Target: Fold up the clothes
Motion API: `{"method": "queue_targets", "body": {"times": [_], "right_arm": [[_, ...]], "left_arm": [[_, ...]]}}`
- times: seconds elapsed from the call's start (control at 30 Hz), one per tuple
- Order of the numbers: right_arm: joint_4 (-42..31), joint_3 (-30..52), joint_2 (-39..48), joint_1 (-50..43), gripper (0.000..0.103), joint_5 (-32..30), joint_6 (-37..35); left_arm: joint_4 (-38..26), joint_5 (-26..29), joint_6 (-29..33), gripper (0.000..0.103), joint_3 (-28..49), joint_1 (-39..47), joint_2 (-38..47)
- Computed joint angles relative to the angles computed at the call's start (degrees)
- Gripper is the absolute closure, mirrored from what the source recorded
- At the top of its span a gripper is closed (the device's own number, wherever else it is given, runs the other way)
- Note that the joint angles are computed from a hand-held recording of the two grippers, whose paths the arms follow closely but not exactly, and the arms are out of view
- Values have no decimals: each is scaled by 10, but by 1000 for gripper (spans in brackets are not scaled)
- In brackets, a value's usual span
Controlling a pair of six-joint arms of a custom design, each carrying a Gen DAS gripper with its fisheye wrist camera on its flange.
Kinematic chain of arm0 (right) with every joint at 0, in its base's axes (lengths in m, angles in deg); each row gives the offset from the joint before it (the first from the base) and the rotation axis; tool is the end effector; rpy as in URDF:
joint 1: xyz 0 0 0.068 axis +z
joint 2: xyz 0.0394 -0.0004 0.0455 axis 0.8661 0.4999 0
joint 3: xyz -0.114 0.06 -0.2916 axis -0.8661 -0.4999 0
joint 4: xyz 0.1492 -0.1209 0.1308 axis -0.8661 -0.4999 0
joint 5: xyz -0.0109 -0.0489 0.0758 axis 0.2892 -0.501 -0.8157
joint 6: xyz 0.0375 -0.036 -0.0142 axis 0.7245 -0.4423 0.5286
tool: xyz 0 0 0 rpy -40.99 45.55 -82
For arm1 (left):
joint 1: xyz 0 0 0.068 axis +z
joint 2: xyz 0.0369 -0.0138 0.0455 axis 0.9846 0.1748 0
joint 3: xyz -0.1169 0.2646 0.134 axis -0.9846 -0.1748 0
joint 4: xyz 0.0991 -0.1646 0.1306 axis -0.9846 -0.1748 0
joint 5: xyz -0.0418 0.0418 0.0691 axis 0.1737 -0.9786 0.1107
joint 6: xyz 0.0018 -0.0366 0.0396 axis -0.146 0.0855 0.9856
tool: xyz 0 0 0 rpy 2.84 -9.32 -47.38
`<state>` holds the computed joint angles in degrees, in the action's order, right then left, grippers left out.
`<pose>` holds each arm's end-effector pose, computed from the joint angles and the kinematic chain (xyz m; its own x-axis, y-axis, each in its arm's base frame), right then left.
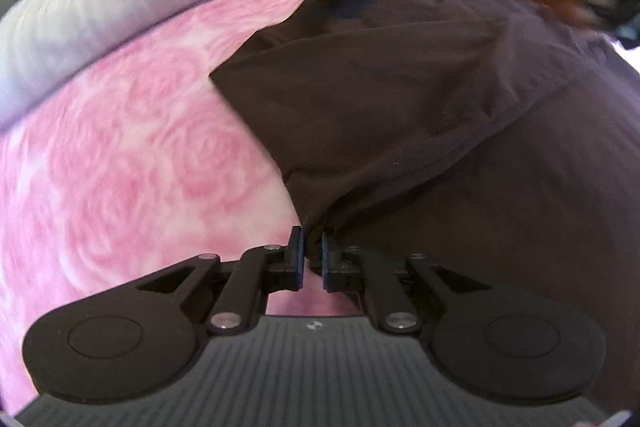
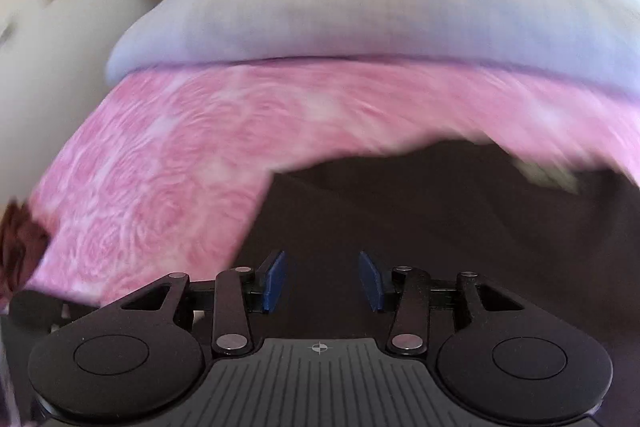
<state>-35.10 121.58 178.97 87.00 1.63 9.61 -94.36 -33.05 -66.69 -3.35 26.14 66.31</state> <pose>0.3400 0.1885 0.2367 -0.6685 -0.4683 -0.5777 -0.6912 0.6780 0.2502 0.1631 -0.1967 0.2036 -0.8066 0.2414 -0.5395 0.2124 0.9702 0.1165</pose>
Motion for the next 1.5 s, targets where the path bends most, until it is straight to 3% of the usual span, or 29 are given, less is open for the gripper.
{"method": "queue_targets", "body": {"times": [0.1, 0.3, 0.43, 0.6, 0.77, 0.87, 0.93, 1.07, 1.17, 1.27, 1.5], "right_arm": [[-48, 104, 70, 40, 57, 17, -48], [-155, 315, 232, 98, 56, 86, -152], [-241, 442, 310, 112, 93, 130, -169], [-198, 473, 331, 96, 97, 110, -56], [-30, 260, 200, 67, 89, 80, 12], [47, 91, 97, 46, 76, 79, 20], [78, -17, 37, 24, 59, 77, 28], [60, -163, -32, -41, 51, 95, 31], [62, -244, -73, -115, 51, 53, -8], [2, -256, -114, -158, 51, 66, -33], [-83, -279, -206, -341, 49, 9, -93]], "left_arm": [[18, -13, -50, 98, -10, -8, 5], [49, -21, -73, 98, -41, -13, -11], [54, -29, -83, 98, -45, -23, -10], [48, -22, -84, 96, -50, -24, -19], [-7, -4, -106, 94, -58, -29, -57], [-59, 3, -127, 94, -56, -42, -85], [-96, 2, -141, 94, -46, -53, -97], [-171, -3, -160, 92, -7, -73, -107], [-237, -12, -180, 89, 36, -99, -105], [-314, -23, -214, 87, 95, -137, -91], [-453, -43, -272, 80, 261, -217, -13]]}}
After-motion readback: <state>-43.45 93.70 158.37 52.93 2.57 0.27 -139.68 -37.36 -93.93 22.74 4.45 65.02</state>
